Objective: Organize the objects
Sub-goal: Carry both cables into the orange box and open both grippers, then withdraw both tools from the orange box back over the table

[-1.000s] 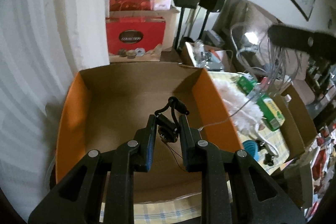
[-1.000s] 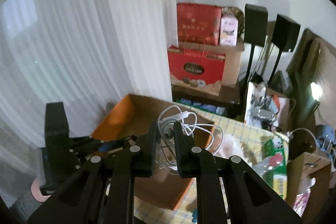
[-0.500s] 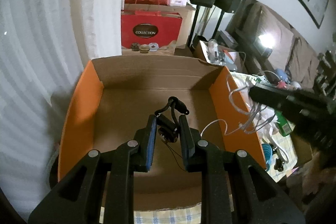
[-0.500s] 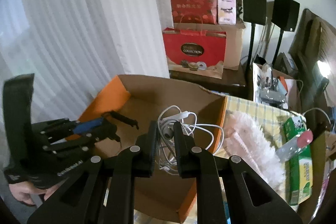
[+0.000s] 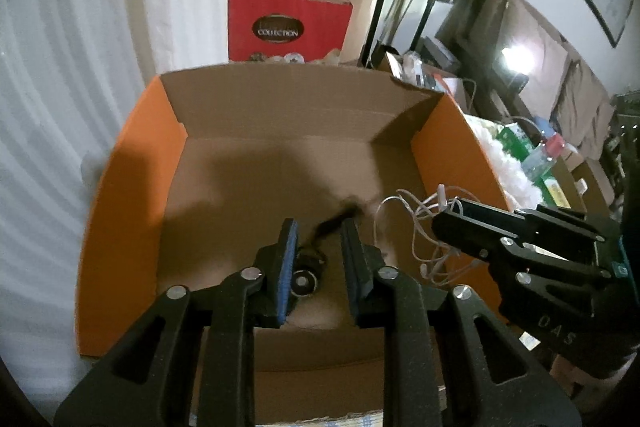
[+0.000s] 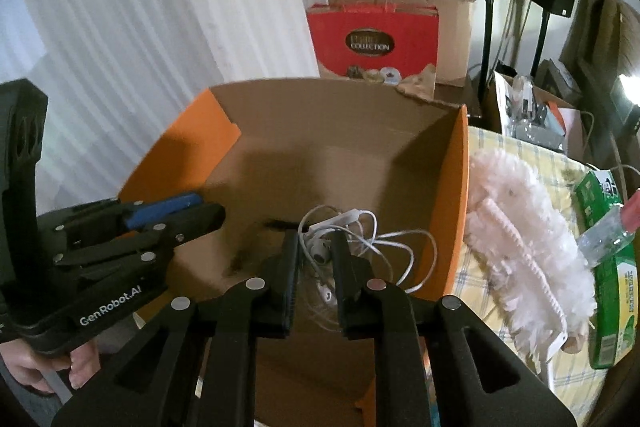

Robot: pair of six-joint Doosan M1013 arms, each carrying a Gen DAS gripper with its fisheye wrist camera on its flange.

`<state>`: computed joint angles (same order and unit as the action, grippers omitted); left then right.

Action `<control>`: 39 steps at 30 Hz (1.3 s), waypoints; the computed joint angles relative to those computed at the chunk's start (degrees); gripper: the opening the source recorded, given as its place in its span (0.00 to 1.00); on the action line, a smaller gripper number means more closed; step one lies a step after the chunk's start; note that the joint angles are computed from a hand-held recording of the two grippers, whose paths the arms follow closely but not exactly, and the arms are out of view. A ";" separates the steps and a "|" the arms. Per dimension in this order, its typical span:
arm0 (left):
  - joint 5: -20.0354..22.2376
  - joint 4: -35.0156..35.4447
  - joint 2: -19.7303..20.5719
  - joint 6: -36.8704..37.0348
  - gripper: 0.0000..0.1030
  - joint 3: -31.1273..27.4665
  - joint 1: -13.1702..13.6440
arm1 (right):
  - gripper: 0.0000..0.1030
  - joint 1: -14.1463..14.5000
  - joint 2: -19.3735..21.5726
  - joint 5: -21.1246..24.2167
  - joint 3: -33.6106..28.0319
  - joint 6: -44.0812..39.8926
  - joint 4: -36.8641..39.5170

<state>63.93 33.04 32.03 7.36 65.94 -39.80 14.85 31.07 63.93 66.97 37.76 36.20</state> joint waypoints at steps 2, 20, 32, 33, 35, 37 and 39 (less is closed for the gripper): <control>0.58 0.36 0.25 0.31 0.33 -0.38 -0.17 | 0.17 0.11 -0.20 -0.51 0.40 -0.17 -0.79; 7.31 11.11 -0.99 -4.34 1.00 -0.23 -3.00 | 0.90 -2.67 -4.02 -6.58 3.20 -3.01 2.44; 7.19 15.69 -0.14 -5.31 1.00 -1.87 -5.23 | 1.00 -6.00 -5.78 -10.75 5.76 -3.26 3.93; 6.90 15.66 0.01 -4.94 1.00 -2.17 -5.35 | 1.00 -6.23 -5.84 -11.08 5.92 -3.28 3.72; 5.28 14.69 0.07 -4.00 1.00 -2.40 -5.34 | 1.00 -6.91 -5.66 -10.02 5.76 -3.65 4.00; 4.08 13.54 0.37 -3.45 1.00 -2.94 -5.34 | 1.00 -7.66 -5.57 -9.02 5.69 -4.10 4.59; 3.08 12.86 0.81 -2.68 1.00 -3.62 -5.44 | 1.00 -8.27 -5.83 -9.33 6.09 -4.74 5.05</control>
